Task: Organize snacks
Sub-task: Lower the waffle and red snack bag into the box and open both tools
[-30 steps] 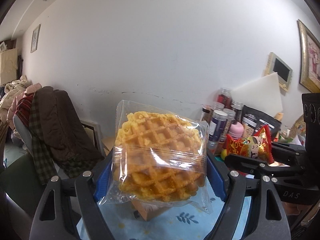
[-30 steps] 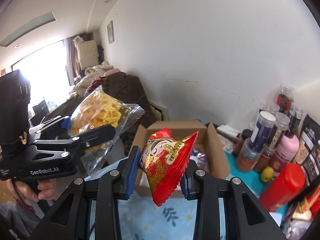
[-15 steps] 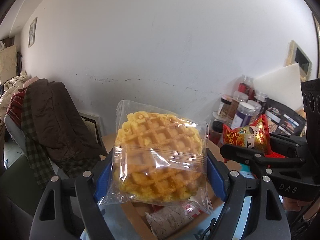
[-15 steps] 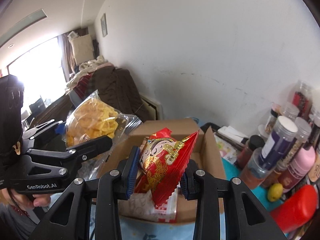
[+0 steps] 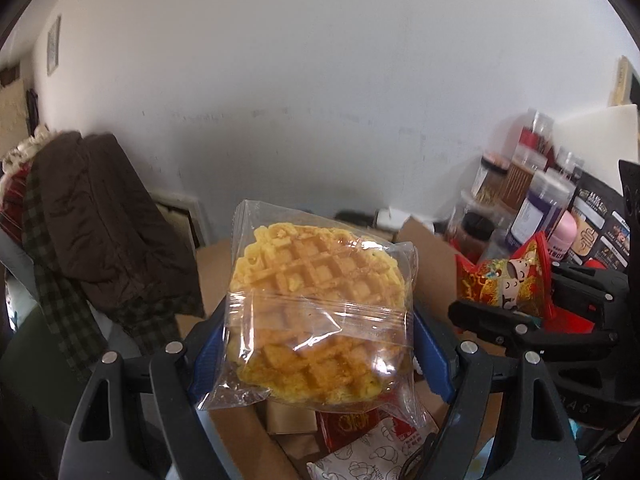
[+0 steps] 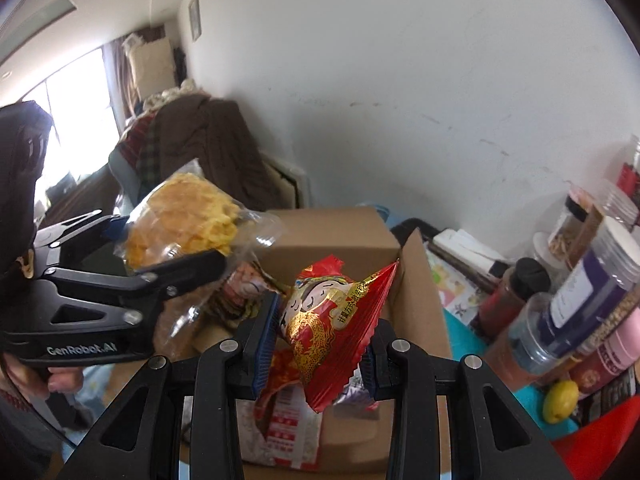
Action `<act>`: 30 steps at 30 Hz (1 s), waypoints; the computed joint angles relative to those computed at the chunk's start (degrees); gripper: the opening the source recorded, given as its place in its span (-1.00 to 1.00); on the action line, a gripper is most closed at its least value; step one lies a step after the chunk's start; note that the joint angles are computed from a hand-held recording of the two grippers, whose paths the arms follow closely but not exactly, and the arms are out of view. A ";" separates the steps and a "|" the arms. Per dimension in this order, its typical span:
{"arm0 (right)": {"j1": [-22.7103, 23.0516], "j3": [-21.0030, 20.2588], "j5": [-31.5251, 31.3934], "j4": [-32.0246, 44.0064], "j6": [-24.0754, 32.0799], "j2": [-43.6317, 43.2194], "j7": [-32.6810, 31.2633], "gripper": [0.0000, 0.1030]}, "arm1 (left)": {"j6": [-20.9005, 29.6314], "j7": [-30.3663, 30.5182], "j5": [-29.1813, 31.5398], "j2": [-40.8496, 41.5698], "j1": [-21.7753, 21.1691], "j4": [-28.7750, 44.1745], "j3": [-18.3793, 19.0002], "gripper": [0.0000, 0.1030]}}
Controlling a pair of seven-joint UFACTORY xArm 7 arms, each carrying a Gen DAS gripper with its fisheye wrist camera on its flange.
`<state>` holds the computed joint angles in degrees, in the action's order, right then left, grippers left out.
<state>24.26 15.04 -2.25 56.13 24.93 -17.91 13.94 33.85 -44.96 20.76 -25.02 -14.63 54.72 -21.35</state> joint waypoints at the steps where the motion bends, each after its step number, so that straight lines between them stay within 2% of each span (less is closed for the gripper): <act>1: 0.72 -0.64 0.97 0.48 0.55 0.76 -1.38 -0.32 | 0.67 -0.36 0.10 0.84 0.31 0.44 -0.24 0.58; 11: 1.27 -0.88 2.25 2.94 4.89 5.17 -4.31 -0.32 | 5.69 0.54 -1.43 6.27 -2.10 2.59 2.10 0.58; 22: 0.59 0.16 -3.25 5.09 10.59 7.34 -0.80 -0.31 | 13.61 2.96 -3.79 10.56 -5.06 6.15 4.12 0.65; 24: 0.33 0.35 -4.62 4.93 11.17 6.87 0.25 -0.27 | 14.21 2.58 -3.29 10.67 -5.32 6.31 4.20 0.68; 27: -0.22 0.72 -7.08 4.58 11.70 6.01 2.16 -0.09 | 15.94 1.29 -1.02 10.76 -5.48 6.90 3.53 0.69; 30: -0.47 0.87 -8.36 4.00 12.09 5.03 3.13 -0.09 | 17.34 1.03 0.22 10.84 -6.00 7.59 3.31 0.70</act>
